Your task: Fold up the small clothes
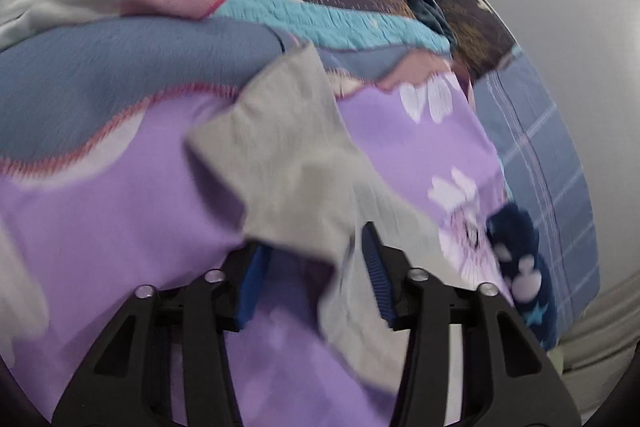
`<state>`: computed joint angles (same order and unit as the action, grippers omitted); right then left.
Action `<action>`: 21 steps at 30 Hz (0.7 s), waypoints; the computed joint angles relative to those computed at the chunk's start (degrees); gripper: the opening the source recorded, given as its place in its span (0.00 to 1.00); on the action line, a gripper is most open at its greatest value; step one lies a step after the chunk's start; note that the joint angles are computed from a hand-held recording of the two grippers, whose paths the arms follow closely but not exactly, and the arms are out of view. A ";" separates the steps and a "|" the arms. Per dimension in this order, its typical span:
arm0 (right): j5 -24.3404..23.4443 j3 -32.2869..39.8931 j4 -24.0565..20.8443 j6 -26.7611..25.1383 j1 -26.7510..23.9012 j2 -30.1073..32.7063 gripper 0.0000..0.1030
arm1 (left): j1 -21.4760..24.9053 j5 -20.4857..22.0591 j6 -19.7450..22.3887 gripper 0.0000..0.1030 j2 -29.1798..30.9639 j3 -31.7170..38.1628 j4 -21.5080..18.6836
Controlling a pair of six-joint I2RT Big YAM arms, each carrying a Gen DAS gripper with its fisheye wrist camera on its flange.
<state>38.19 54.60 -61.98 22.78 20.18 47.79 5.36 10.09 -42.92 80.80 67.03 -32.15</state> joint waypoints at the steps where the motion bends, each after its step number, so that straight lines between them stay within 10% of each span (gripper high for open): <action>1: -0.04 0.08 0.11 -0.04 -0.16 0.38 0.98 | 0.14 -0.61 0.24 0.27 1.11 1.30 -0.28; 3: -0.25 0.09 0.39 -0.26 -0.50 0.64 0.98 | 0.22 -1.79 0.99 0.03 2.78 3.41 -1.26; 9: -0.05 -0.58 1.89 -3.10 -0.69 0.81 0.98 | -5.39 -6.46 7.31 0.02 2.87 8.61 -2.05; 21: -3.12 -2.32 3.54 -5.82 -4.46 -1.74 0.98 | -39.22 -4.78 32.41 0.16 4.81 18.33 -5.07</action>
